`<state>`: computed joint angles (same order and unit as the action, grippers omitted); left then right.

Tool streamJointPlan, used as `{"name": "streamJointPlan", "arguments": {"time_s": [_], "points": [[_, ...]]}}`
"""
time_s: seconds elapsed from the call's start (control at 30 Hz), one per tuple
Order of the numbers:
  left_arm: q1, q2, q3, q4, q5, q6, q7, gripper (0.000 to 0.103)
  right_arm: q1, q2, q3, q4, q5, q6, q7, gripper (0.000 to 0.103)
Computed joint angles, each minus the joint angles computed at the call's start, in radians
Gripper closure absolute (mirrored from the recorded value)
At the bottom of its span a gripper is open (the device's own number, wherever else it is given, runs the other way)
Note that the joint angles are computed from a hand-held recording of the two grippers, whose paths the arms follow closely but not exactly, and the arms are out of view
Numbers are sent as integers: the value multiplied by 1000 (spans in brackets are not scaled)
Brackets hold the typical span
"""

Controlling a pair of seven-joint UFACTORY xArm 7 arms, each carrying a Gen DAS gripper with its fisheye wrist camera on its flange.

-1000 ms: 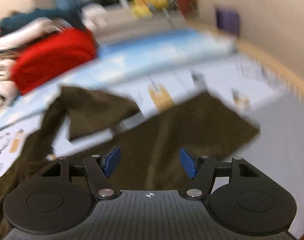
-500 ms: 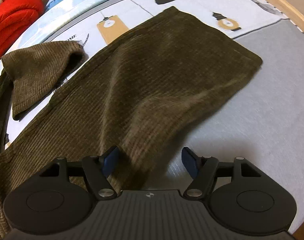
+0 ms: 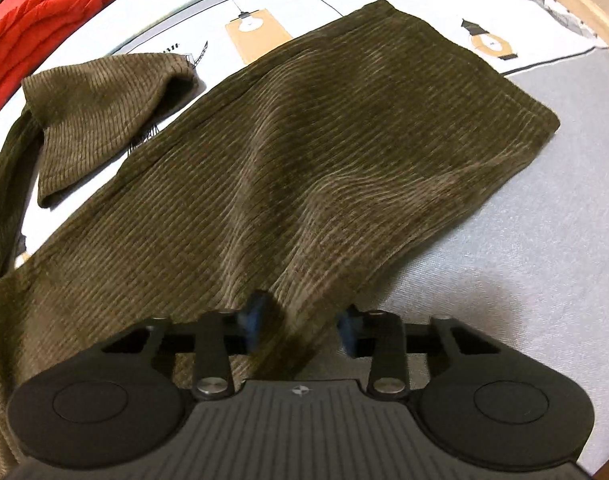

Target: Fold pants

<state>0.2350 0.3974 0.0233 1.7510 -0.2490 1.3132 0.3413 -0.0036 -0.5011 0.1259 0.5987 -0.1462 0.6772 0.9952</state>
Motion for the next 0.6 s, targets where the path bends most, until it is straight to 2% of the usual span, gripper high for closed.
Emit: {"name": "streamJointPlan", "arguments": {"time_s": [0.03,0.07,0.1,0.13,0.17,0.23,0.33,0.4,0.47,0.53,0.57,0.6], "points": [[6,-9,-4,-16,-5,-3,29,35,0,-2,2,-1,-3,2,-1,74],[9,-26,-6,-45,-5,-22,68,42,2,-5,3,-3,-4,6,-3,78],[12,-49,-9,-73,-5,-44,117,55,3,-10,4,-6,-5,10,-3,82],[13,-62,-8,-85,-8,-53,149,60,5,-16,4,-10,-5,12,-6,83],[14,-76,-6,-105,-7,-72,180,73,10,-24,4,-14,-4,12,-13,87],[5,-117,-1,-159,20,-142,264,79,16,-36,9,-19,-11,19,-29,89],[-19,-200,17,-255,87,-277,325,83,53,-51,-6,-24,18,33,-86,90],[-22,-202,41,-253,124,-337,284,84,113,-60,-53,-33,96,34,-184,90],[-23,-182,69,-232,187,-394,199,84,224,-79,-138,-53,242,23,-370,89],[-21,-168,83,-219,242,-419,141,82,300,-115,-196,-73,362,23,-521,78],[-17,-160,83,-209,244,-412,123,78,303,-140,-200,-85,395,25,-546,67],[-6,-151,79,-190,225,-389,118,73,279,-170,-185,-98,403,30,-538,59]]}}
